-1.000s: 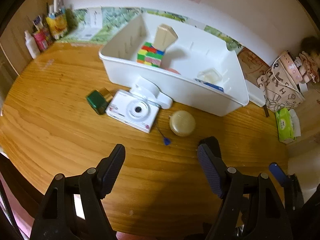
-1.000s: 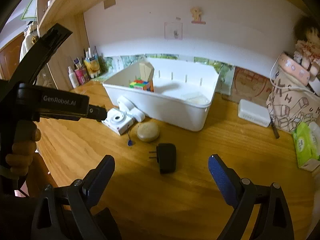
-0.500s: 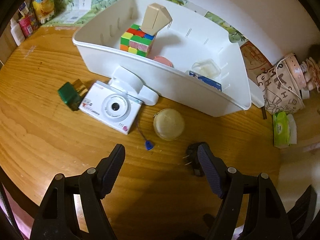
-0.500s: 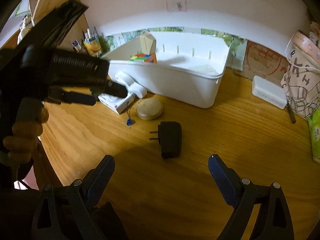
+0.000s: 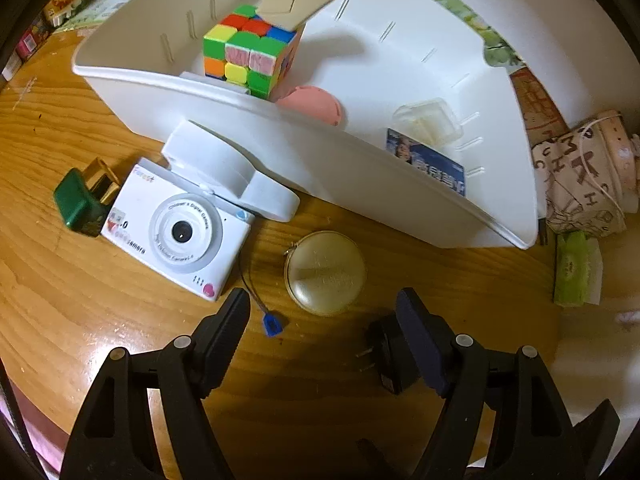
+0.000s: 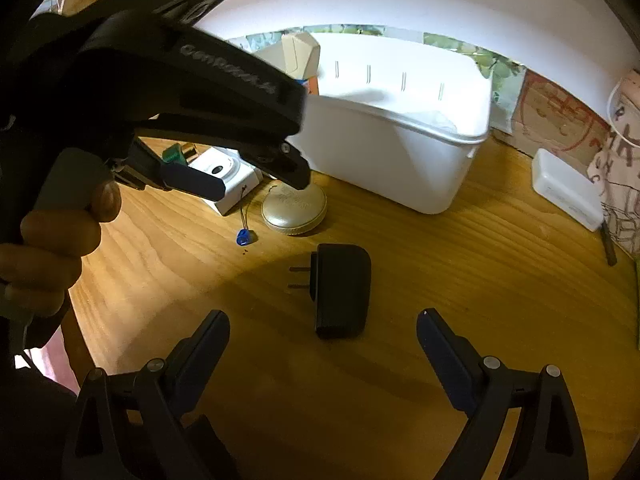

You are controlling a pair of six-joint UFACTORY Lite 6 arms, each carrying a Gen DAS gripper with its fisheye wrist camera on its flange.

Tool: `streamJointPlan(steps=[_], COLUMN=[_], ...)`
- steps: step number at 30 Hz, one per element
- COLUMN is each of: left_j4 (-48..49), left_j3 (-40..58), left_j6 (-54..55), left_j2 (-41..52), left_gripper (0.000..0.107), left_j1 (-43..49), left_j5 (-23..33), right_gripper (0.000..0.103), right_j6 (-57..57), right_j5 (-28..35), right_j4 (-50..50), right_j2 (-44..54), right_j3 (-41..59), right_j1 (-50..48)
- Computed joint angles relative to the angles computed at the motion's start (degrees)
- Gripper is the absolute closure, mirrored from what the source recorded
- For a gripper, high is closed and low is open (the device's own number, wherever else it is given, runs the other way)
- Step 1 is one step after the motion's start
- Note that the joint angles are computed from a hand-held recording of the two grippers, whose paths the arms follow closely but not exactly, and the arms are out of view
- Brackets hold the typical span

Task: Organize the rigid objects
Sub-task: 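Move the left tool to the gold round tin while the right tool approaches the black charger, then close the left tool on the gold tin while the right tool grasps the black charger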

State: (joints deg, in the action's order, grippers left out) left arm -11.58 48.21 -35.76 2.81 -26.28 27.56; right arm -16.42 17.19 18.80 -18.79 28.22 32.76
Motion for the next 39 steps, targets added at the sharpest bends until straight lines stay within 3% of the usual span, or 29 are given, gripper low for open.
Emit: streamJointPlan(steps=[15,18,28,35,37,39], left_j4=[-3.41,-2.25,5.33,8.07,8.28,7.95], left_j3=[9.23,10.30,19.38,23.04,24.41,25.01], left_j6=[5.03,4.56,-2.43,-5.25,-5.54,-5.13], left_j2=[13.91,14.82,22.13,24.73,25.78,26.21], left_gripper=[0.030,0.030,0.030,0.047,0.047,0.048], left_j1=[1.93,1.95,-0.64,-1.25,-1.40,-1.21], left_j5=[1.32,1.08,3.69,4.44,4.74,4.74], right_gripper=[0.010,0.018,0.025,0.041,0.048,0.048], right_j6=[-3.20,-5.20,-4.15,8.05,7.47,6.37], right_j5=[-3.96,-4.02,-4.90,-5.85,-5.62,-5.16], right_j4=[0.91,2.57,1.44,-8.51,-7.82,-6.73], right_j2=[13.58,15.28,17.13,14.52,13.98,14.04], right_j3=[6.18,6.99,7.44,5.34,5.05,5.36], right_j1=[0.38,0.28,1.41,4.39,4.54,4.29])
